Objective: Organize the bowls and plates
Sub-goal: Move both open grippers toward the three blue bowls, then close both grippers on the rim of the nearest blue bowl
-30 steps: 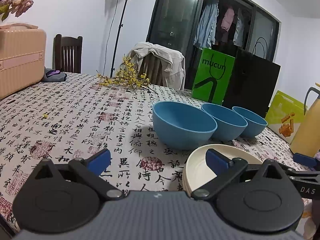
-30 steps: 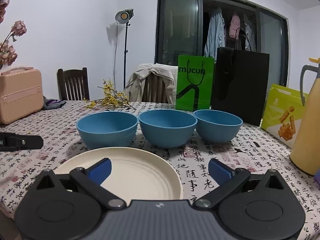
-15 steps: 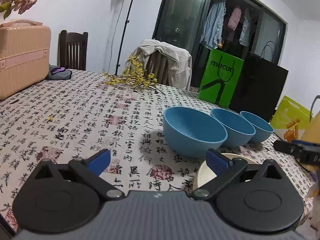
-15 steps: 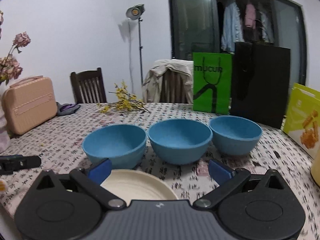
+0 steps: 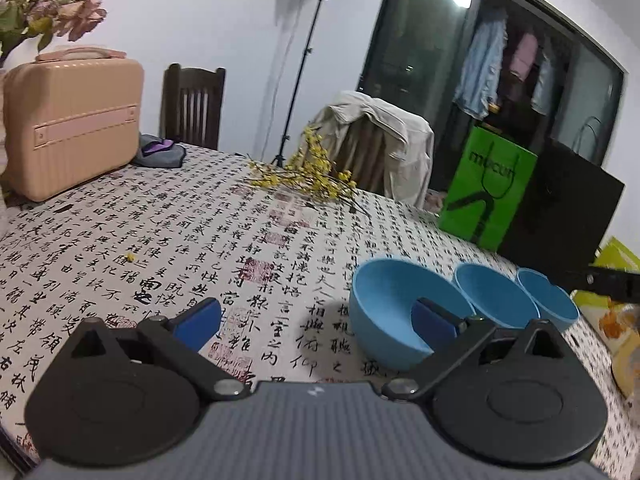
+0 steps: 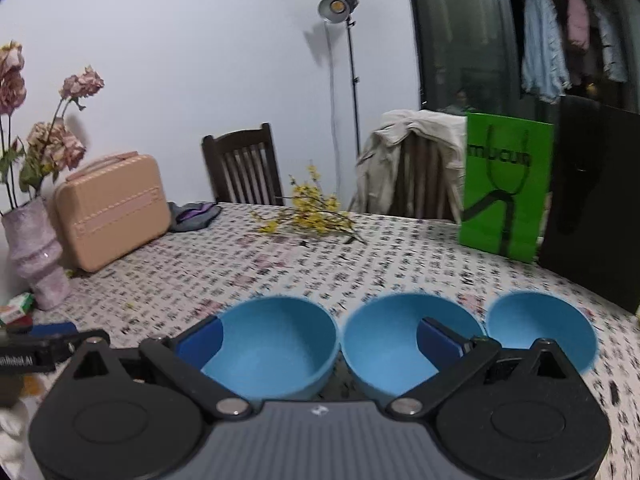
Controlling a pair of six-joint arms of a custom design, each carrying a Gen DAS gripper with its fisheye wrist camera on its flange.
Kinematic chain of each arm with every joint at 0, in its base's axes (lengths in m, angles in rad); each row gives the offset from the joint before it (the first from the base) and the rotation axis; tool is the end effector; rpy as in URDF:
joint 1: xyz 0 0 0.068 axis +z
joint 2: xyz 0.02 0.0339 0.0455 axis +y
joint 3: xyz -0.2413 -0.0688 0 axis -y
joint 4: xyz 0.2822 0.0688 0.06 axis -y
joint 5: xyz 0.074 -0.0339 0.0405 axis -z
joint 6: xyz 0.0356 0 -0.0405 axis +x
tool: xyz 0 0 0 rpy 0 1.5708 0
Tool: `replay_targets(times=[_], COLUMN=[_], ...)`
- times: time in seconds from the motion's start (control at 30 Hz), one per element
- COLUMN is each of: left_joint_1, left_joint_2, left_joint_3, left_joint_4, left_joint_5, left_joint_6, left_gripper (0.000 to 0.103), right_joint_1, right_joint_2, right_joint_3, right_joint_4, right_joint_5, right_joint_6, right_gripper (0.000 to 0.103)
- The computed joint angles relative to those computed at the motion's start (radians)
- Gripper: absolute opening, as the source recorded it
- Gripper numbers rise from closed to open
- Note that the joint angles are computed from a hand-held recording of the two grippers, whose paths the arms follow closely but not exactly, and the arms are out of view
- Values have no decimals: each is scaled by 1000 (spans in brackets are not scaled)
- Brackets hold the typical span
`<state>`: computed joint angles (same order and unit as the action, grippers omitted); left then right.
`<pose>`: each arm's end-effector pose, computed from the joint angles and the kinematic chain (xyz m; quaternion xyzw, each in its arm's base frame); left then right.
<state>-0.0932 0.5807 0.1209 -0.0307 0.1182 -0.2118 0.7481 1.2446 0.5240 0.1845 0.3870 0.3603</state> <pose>0.1930 -0.0223 0.1229 -0.0204 0.8564 -0.1281 0.4997 0.2190 0.1849 0.1463 -0.0710 0.8553 0.1133 0.5007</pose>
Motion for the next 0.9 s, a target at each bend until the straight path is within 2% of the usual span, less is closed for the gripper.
replay_targets(times=[0.27,0.4,0.5,0.63,0.77,0.9], left_joint_1=[-139,-194,-217,-219,-202,-224], left_joint_2=[56,139,215,346,462,547], left_joint_3=[74,129,160,208,297,347], left_joint_4=[-31,-25,7,79,81,89], left_joint_5=[-189,-288,-326,-324,-278,-298], left_joint_6=[-94,-111,-107,-117,-131,-128], left_gripper=[103,103,103,103,103,103], right_joint_1=[-145,-183,-213,-247,-274,-284], right_joint_2=[165,292,367,399,390,384], right_joint_3=[205,271,305,308,289,293], right_joint_4=[-23,5,9,7,23,-9], right_joint_5=[-241,-348,-390,-430,-480,-518], right_joint_6=[-54,-63,-58,-55,-31,-40], right_gripper=[103,103,103,103,103,94])
